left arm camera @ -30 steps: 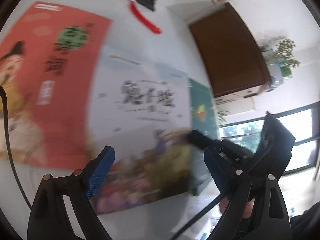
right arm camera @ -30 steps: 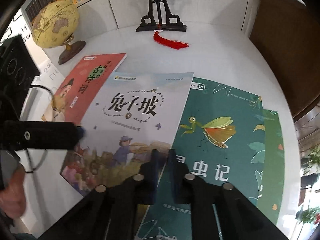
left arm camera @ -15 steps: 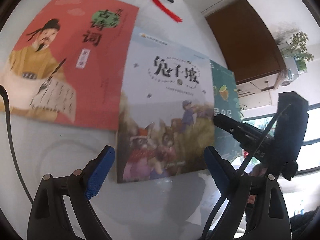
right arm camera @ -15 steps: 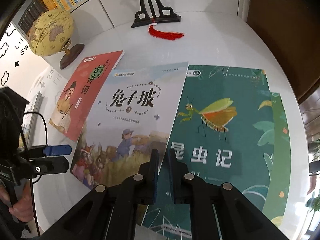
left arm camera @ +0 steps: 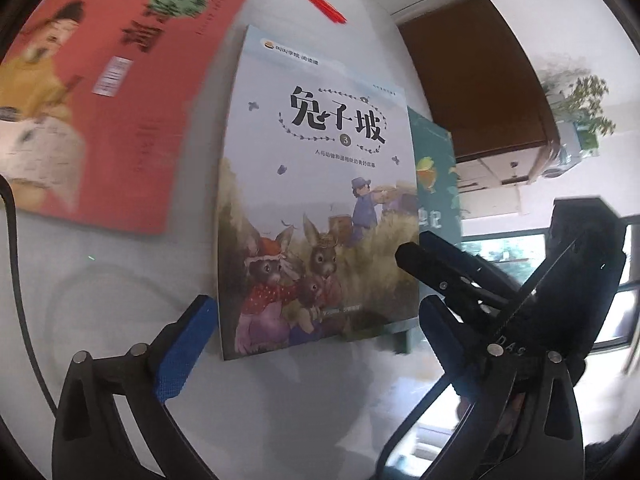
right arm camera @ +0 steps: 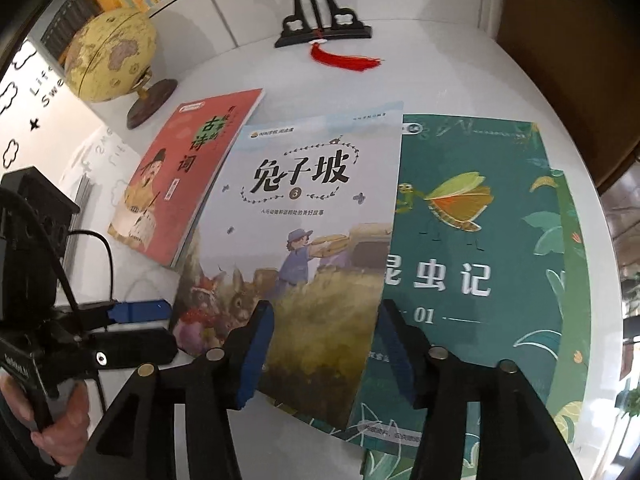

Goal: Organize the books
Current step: 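Close the right tool on the white book's edge, then lift the white book up off the green books with the right tool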

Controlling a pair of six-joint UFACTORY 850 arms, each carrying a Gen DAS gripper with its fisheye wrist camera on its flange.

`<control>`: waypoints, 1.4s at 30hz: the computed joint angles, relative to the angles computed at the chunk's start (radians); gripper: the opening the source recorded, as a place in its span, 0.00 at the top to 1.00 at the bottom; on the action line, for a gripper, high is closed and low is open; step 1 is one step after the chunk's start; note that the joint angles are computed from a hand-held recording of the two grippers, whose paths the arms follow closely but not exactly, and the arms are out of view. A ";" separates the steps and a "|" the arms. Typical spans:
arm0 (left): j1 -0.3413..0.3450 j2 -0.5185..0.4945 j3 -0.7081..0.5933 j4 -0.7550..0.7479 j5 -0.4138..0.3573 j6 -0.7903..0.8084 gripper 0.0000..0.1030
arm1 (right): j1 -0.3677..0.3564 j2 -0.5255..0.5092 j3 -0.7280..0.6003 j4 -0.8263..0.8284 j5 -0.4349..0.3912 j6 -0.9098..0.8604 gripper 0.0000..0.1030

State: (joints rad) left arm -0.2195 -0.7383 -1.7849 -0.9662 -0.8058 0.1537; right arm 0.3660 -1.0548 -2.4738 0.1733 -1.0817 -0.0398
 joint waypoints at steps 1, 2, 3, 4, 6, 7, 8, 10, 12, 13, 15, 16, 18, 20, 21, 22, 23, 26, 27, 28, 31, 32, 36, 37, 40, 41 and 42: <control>0.002 -0.010 -0.008 -0.042 -0.007 0.021 0.03 | -0.003 0.000 -0.002 -0.009 0.003 0.010 0.46; 0.002 -0.019 -0.016 -0.076 -0.012 0.046 0.03 | -0.009 0.001 -0.005 -0.013 0.004 0.014 0.46; 0.003 -0.023 -0.018 -0.125 -0.017 0.093 0.03 | -0.019 0.000 -0.010 -0.004 0.001 0.010 0.46; 0.004 -0.041 -0.038 -0.179 -0.044 0.133 0.03 | -0.029 0.001 -0.014 0.008 -0.002 0.008 0.46; -0.009 -0.085 -0.114 -0.161 -0.077 0.106 0.04 | -0.055 0.007 -0.003 0.084 -0.005 -0.014 0.47; -0.021 -0.097 -0.147 -0.090 -0.066 0.070 0.04 | -0.068 0.007 0.004 0.137 -0.005 -0.013 0.49; -0.028 -0.099 -0.160 -0.038 -0.049 0.057 0.04 | -0.071 0.010 0.014 0.147 0.001 -0.002 0.51; -0.023 -0.095 -0.155 -0.036 -0.057 0.062 0.04 | -0.060 -0.007 -0.009 0.083 -0.008 0.040 0.54; -0.012 -0.079 -0.126 -0.041 -0.052 0.050 0.04 | -0.050 -0.001 -0.001 0.054 0.006 0.034 0.54; -0.004 -0.062 -0.100 -0.039 -0.041 0.044 0.04 | -0.047 0.000 0.001 0.043 0.010 0.027 0.55; 0.008 -0.030 -0.056 -0.029 -0.020 0.040 0.04 | -0.042 -0.007 -0.009 0.021 0.011 0.026 0.56; 0.015 -0.011 -0.029 -0.025 -0.012 0.037 0.04 | -0.043 -0.012 -0.017 0.020 0.008 0.027 0.56; 0.020 0.000 -0.015 0.004 -0.007 0.005 0.04 | -0.042 -0.025 -0.039 0.015 -0.002 0.023 0.56; 0.020 0.011 -0.005 0.037 0.002 -0.020 0.04 | -0.036 -0.038 -0.064 -0.014 -0.017 0.008 0.56; 0.019 0.019 0.000 0.065 0.006 -0.039 0.04 | -0.034 -0.033 -0.056 -0.022 -0.015 0.004 0.56; 0.018 0.028 0.010 0.081 0.011 -0.046 0.04 | -0.033 -0.033 -0.055 -0.027 -0.015 0.003 0.56; 0.018 0.036 0.020 0.099 0.016 -0.055 0.04 | -0.032 -0.037 -0.062 -0.028 -0.018 0.004 0.56; 0.009 0.024 -0.002 0.151 0.013 -0.094 0.04 | -0.034 -0.053 -0.091 -0.028 -0.035 0.001 0.56; 0.010 0.012 -0.015 0.148 -0.007 -0.094 0.04 | -0.032 -0.057 -0.099 -0.031 -0.040 0.002 0.56; 0.012 -0.002 -0.026 0.117 -0.031 -0.074 0.04 | -0.031 -0.058 -0.100 -0.033 -0.040 0.003 0.56; 0.005 -0.022 -0.052 0.085 -0.055 -0.041 0.04 | -0.033 -0.059 -0.103 -0.024 -0.041 0.002 0.56; 0.002 -0.035 -0.068 0.059 -0.070 -0.020 0.03 | -0.036 -0.059 -0.103 -0.015 -0.041 0.004 0.55; -0.022 -0.058 -0.120 0.136 -0.070 -0.045 0.01 | -0.043 -0.046 -0.079 0.021 -0.029 -0.003 0.55; -0.025 -0.061 -0.129 0.151 -0.067 -0.053 0.01 | -0.044 -0.045 -0.079 0.026 -0.031 -0.004 0.55; -0.014 -0.058 -0.115 0.094 -0.055 -0.026 0.01 | -0.067 -0.038 -0.070 0.121 -0.026 -0.024 0.55; -0.010 -0.061 -0.115 0.069 -0.053 -0.015 0.01 | -0.087 -0.023 -0.045 0.214 -0.015 -0.059 0.55; -0.007 -0.061 -0.112 0.053 -0.051 -0.004 0.01 | -0.103 -0.018 -0.036 0.295 -0.018 -0.088 0.55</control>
